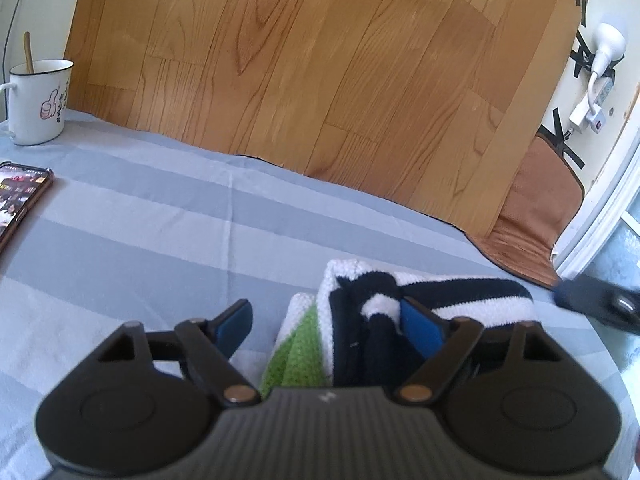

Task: Fold small clothes
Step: 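Press the folded bundle with the left gripper while the right gripper tucks its edge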

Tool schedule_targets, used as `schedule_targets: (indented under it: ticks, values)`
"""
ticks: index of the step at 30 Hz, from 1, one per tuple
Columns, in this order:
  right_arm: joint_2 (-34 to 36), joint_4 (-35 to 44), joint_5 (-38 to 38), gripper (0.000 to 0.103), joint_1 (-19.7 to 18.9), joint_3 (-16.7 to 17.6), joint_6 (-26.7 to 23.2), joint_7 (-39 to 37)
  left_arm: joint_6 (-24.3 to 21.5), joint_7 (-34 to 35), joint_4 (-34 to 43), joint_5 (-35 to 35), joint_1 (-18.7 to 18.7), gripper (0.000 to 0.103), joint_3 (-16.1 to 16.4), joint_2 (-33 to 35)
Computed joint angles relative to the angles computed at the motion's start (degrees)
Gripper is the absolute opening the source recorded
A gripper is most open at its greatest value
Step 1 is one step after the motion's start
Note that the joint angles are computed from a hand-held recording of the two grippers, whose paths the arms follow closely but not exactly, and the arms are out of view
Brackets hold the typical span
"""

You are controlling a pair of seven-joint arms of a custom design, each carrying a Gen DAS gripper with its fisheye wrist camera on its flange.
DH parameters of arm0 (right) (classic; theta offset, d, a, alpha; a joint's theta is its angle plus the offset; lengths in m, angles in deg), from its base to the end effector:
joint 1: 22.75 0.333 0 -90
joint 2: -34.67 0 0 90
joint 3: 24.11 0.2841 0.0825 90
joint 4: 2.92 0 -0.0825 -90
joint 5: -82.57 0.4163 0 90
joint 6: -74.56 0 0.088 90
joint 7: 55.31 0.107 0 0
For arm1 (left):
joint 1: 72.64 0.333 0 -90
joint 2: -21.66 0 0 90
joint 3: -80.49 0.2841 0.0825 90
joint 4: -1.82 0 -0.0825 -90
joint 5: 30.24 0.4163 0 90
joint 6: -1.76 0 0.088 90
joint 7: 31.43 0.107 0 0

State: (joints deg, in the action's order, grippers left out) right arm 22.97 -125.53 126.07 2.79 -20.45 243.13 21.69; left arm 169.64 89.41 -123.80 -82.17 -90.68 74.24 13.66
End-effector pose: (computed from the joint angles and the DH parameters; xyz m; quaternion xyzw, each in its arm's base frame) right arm 0.5207 0.2421 0.5572 -0.6316 0.5867 -0.0830 0.5000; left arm 0.5454 -0.1931 0.4839 -0.5747 0.6747 -0.4487 0.1147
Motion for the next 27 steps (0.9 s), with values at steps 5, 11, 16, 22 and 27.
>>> schedule_targets:
  ticks: [5, 11, 16, 22, 27]
  values:
    - [1.0, -1.5, -5.3, 0.014, -2.5, 0.3, -4.3, 7.0, 0.8, -0.3, -0.2, 1.0, 0.0, 0.083, -0.1, 0.2]
    - [0.3, -1.4, -8.2, 0.012, -3.6, 1.5, -5.0, 12.5, -3.2, 4.7, 1.5, -5.9, 0.8, 0.086, 0.5, 1.0]
    - [-4.7, -7.1, 10.8, 0.051, 4.4, -3.6, 4.0, -0.6, -2.6, 12.8, 0.6, -13.9, 0.7, 0.088, 0.5, -0.7]
    - [-13.9, -16.6, 24.1, 0.057, 12.8, -8.9, 11.6, -8.9, -3.9, 17.9, 0.4, -19.6, 0.8, 0.094, 0.9, -2.0]
    - [-17.6, -19.1, 34.0, 0.061, 18.5, -14.9, 9.6, -14.9, -6.2, 21.9, 0.0, -23.1, 1.4, 0.101, 0.8, -3.1]
